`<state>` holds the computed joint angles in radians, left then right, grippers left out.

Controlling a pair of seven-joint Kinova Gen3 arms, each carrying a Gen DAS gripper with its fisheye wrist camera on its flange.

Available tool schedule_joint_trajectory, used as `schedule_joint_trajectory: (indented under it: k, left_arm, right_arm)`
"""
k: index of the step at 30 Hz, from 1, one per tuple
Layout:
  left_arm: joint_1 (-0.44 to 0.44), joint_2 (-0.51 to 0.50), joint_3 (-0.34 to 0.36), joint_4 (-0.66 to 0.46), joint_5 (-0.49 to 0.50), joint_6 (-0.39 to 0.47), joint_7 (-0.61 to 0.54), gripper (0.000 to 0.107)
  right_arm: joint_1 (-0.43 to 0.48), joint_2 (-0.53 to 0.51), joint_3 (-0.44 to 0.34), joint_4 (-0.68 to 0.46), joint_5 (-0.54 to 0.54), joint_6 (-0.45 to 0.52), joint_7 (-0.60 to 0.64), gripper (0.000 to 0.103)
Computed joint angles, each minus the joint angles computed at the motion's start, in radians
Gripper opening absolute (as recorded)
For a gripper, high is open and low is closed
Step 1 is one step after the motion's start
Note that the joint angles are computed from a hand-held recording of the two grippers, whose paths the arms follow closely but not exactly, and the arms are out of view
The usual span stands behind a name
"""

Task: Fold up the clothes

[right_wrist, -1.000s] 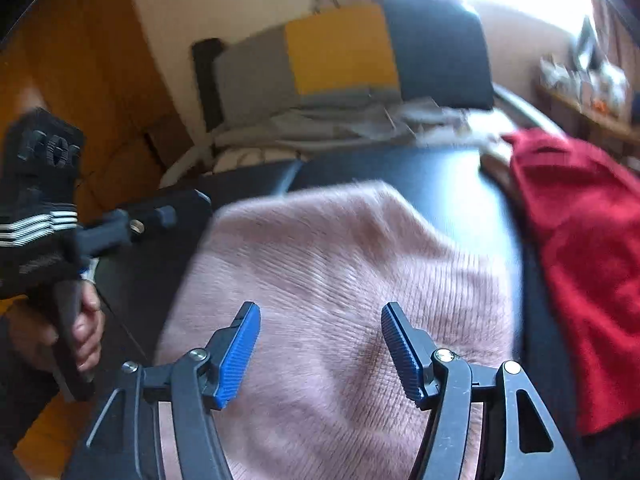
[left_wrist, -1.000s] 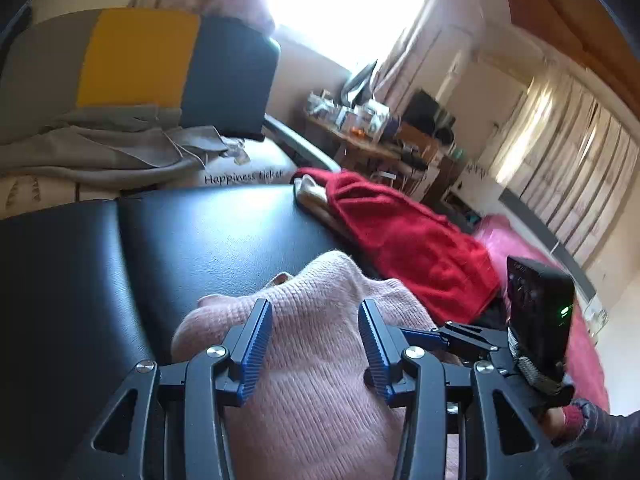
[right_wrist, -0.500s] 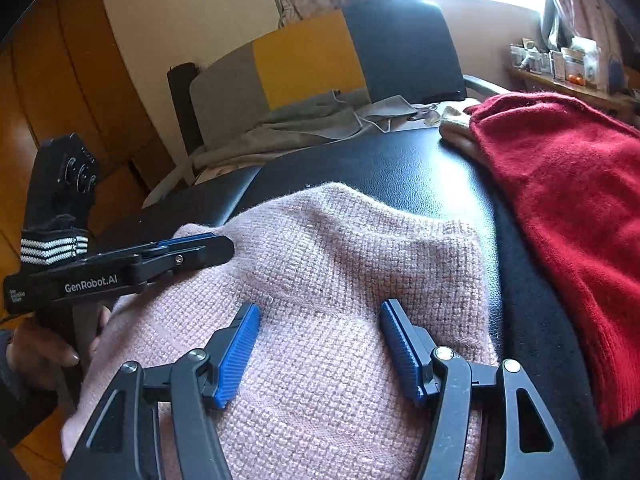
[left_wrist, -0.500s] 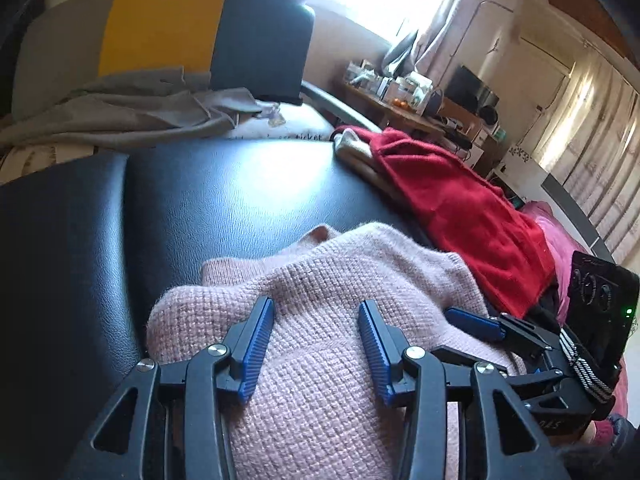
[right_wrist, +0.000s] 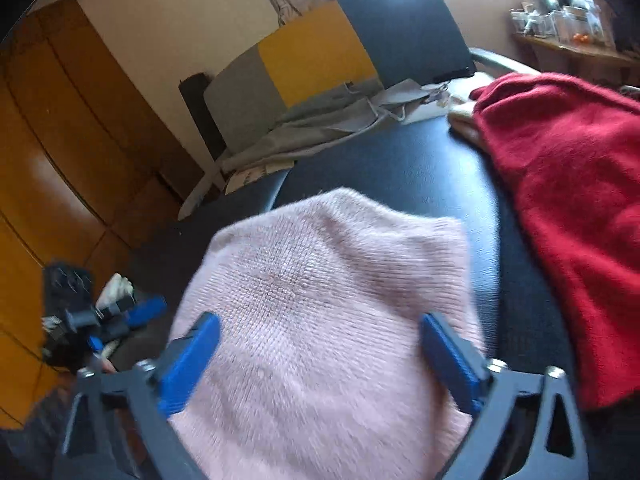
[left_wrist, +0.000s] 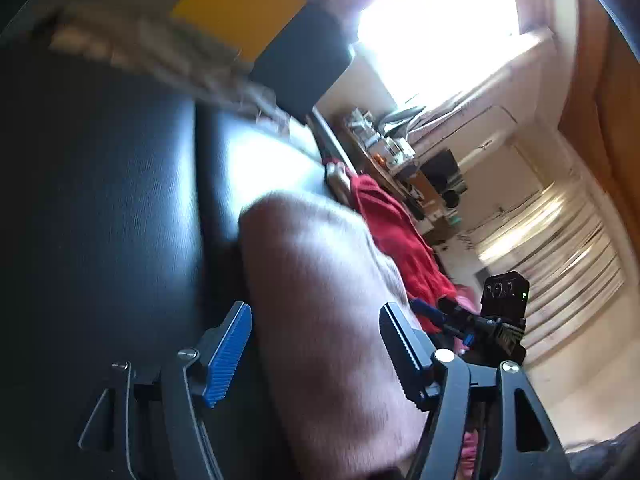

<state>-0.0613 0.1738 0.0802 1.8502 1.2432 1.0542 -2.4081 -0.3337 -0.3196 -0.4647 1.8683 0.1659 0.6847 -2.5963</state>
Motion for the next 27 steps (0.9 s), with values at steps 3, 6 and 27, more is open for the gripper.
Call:
schedule_joint_trajectory:
  k: [3, 6, 27]
  left_arm:
    - [0.02, 0.032, -0.032, 0.013, 0.009, 0.033, -0.018, 0.069]
    - [-0.019, 0.075, 0.015, 0.014, 0.048, 0.072, -0.061, 0.07]
    - [0.154, 0.194, 0.098, -0.257, -0.254, -0.046, 0.128, 0.081]
  right_arm:
    - [0.015, -0.075, 0.055, 0.018, -0.116, 0.063, 0.077, 0.103]
    - [-0.061, -0.119, 0.188, 0.089, -0.238, 0.061, 0.128, 0.103]
    - [-0.273, 0.101, 0.455, 0.091, -0.65, -0.052, 0.74, 0.103]
